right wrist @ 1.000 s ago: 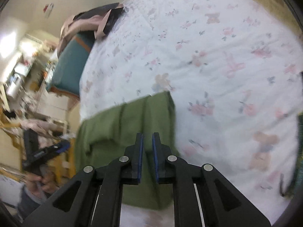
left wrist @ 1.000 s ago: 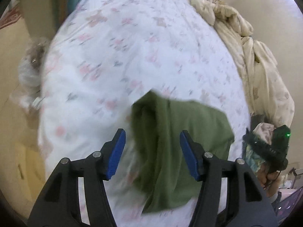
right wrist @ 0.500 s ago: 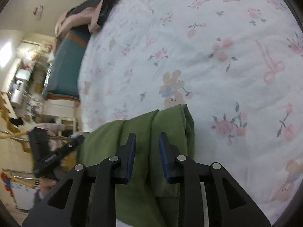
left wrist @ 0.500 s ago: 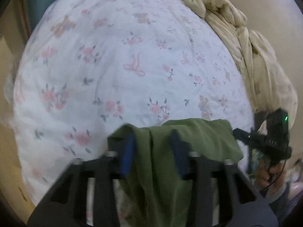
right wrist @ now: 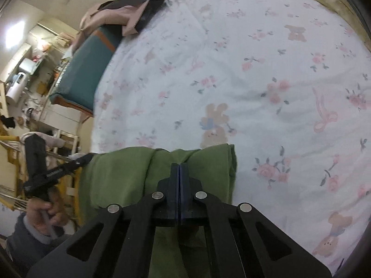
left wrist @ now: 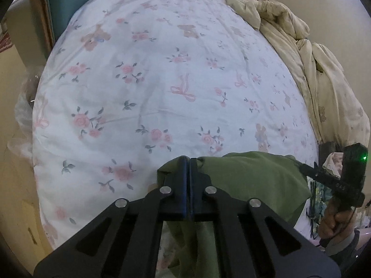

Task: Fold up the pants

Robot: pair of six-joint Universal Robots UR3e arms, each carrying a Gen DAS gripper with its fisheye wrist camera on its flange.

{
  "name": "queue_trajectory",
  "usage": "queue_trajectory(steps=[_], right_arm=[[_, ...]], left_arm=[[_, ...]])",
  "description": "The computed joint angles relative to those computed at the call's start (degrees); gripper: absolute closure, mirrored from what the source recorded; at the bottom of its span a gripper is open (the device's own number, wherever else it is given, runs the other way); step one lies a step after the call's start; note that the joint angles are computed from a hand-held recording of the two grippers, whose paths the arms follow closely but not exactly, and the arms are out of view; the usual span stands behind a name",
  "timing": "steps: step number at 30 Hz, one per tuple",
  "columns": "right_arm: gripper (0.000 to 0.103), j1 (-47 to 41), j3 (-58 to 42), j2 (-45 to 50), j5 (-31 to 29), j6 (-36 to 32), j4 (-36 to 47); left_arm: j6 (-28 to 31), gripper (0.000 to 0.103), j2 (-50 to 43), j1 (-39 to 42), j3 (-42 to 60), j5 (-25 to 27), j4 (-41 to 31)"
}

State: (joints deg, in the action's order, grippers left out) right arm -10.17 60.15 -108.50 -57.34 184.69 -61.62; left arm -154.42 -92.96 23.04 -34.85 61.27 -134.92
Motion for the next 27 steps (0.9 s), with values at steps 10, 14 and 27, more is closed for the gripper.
queue_trajectory(steps=[10, 14, 27], right_arm=[[0.103, 13.0, -8.9, 3.6, -14.9, 6.8, -5.2], [0.103, 15.7, -12.7, 3.5, -10.7, 6.4, -5.1], [0.103, 13.9, -1.1, -1.5, -17.6, 5.8, 3.9]], left_arm=[[-5.2, 0.1, 7.5, -1.1, -1.4, 8.7, 7.8], [6.7, 0.099, 11.9, 0.6, 1.3, -1.7, -1.2], [4.1, 0.099, 21.8, 0.2, -26.1, 18.4, 3.7]])
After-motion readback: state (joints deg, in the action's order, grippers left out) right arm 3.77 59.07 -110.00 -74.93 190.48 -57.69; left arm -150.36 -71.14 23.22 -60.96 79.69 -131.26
